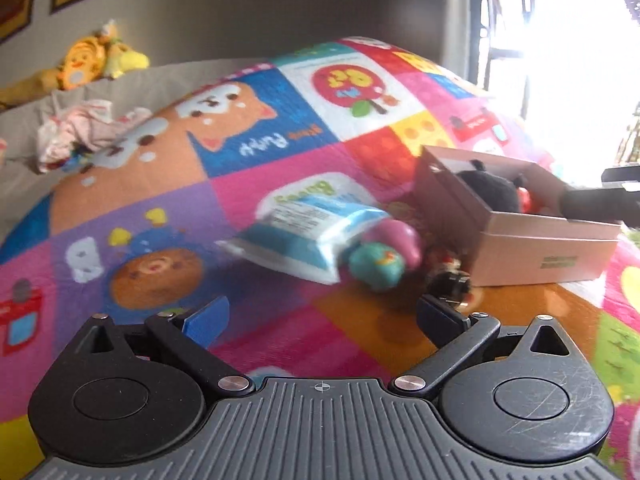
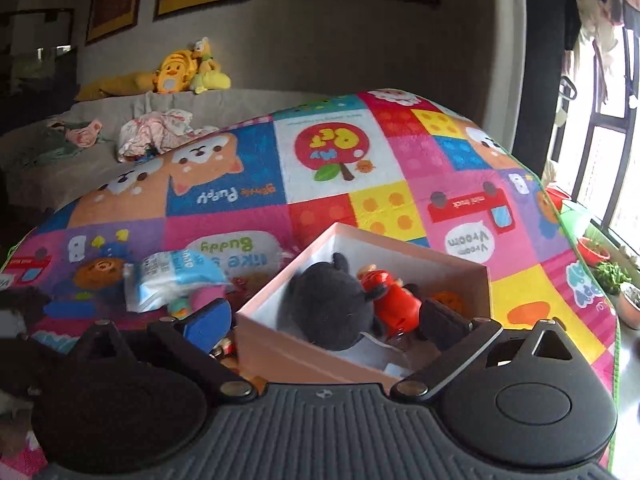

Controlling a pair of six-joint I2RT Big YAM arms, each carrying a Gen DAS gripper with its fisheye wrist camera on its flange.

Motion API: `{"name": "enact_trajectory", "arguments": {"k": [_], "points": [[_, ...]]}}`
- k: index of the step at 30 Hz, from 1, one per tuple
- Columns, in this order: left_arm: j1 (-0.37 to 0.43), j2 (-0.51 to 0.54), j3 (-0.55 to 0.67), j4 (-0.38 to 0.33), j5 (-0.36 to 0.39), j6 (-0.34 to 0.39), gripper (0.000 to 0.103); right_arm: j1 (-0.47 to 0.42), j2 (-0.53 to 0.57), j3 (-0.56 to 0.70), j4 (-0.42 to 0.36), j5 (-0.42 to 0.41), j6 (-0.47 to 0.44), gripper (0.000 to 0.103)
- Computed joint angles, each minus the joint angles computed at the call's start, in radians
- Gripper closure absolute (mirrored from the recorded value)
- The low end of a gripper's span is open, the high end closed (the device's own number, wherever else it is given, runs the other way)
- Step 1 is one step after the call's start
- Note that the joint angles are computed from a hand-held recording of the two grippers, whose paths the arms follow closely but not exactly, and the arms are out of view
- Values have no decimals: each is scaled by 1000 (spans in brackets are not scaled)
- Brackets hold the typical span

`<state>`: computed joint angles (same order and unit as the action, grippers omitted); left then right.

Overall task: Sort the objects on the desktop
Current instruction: 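Lower the white bottle into the box and open the right tool, then grasp the black-and-red keychain figure with the right tool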

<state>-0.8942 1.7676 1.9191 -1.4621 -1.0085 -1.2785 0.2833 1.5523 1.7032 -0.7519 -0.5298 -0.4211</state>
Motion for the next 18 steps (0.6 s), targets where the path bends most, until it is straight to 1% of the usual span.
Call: {"name": "enact_trajectory", "arguments": {"k": [1,2,4,6,7,9,10,12,13,15,17,18], "points": [[2,3,6,-53,-5,-63,1,13,-4,-10,-28,-4,-18,9],[8,-11,-9,-70,11,-117,1,30,-3,-15,-59,2,-39,24],[16,-45,-54,-38,45,-169,1,67,9,-19,-99,30,-60,41],[21,-69,-88,-8,58,-188,1,100,19,-28,-92,58,-33,42],[23,-75,-97,3,62,-188,1,115,30,-20,-104,68,-23,42],[22,-76,-102,8,63,-186,0,141,47,-11,-115,100,-7,42],[21,-76,-103,13,61,-181,0,155,49,-17,-105,125,-6,46],[17,-75,-103,20,56,-172,0,172,54,-31,-76,171,-10,60],[16,-71,-99,14,52,-175,0,171,56,-30,-75,174,-5,66],[12,-69,-98,16,45,-173,0,152,57,-11,-115,144,-2,67],[12,-68,-96,20,42,-163,0,119,41,-9,-155,100,-48,74],[12,-68,-96,22,42,-157,0,98,32,-8,-176,75,-69,74]]}}
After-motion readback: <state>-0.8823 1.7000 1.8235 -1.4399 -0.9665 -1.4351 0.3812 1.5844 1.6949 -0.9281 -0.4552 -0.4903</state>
